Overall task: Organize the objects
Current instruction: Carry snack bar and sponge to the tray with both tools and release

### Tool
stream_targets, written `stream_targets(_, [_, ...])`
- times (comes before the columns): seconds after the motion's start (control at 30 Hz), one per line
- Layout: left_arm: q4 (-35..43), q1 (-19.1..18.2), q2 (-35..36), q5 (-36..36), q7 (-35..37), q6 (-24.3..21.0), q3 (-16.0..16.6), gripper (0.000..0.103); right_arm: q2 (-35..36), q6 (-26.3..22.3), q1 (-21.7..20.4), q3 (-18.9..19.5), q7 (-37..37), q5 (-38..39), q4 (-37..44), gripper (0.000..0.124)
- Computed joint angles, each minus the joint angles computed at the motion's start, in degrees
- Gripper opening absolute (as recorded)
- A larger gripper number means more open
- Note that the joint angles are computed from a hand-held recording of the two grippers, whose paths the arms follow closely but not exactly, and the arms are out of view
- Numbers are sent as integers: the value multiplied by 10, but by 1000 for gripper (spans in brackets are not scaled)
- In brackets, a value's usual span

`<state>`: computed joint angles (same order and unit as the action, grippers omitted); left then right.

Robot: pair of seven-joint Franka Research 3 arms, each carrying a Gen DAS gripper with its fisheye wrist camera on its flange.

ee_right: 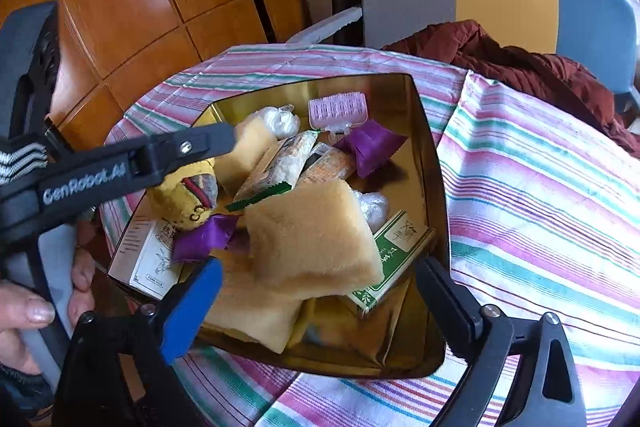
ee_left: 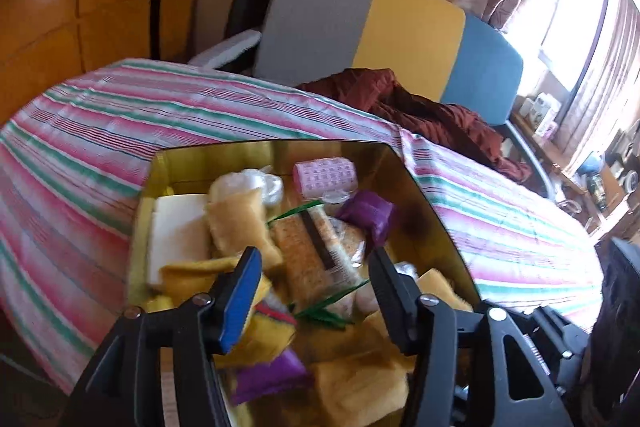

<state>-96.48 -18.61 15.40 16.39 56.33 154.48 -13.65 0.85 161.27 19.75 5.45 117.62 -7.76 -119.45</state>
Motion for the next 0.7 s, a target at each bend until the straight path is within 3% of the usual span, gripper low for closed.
stream_targets(0.1, [-19, -27, -27, 84, -71, -17, 29, 62, -9, 2, 1, 0, 52, -51, -8, 103])
stream_targets(0.17, [-32, -30, -44, 121, -102, -22, 31, 62, -15, 0, -1, 3, 85, -84, -11, 103])
stream_targets(0.33, [-56, -29, -80, 199, -170, -38, 24, 62, -32, -5, -8, 14, 152, -160, -21, 103])
stream_targets(0.53, [-74, -29, -114, 276, -240, -83, 6, 63, -55, -6, -19, 27, 205, -194, -37, 103])
stream_targets(0.7, [-89, -28, -134, 294, -270, -123, -10, 63, -80, -8, -34, 42, 243, -216, -63, 103])
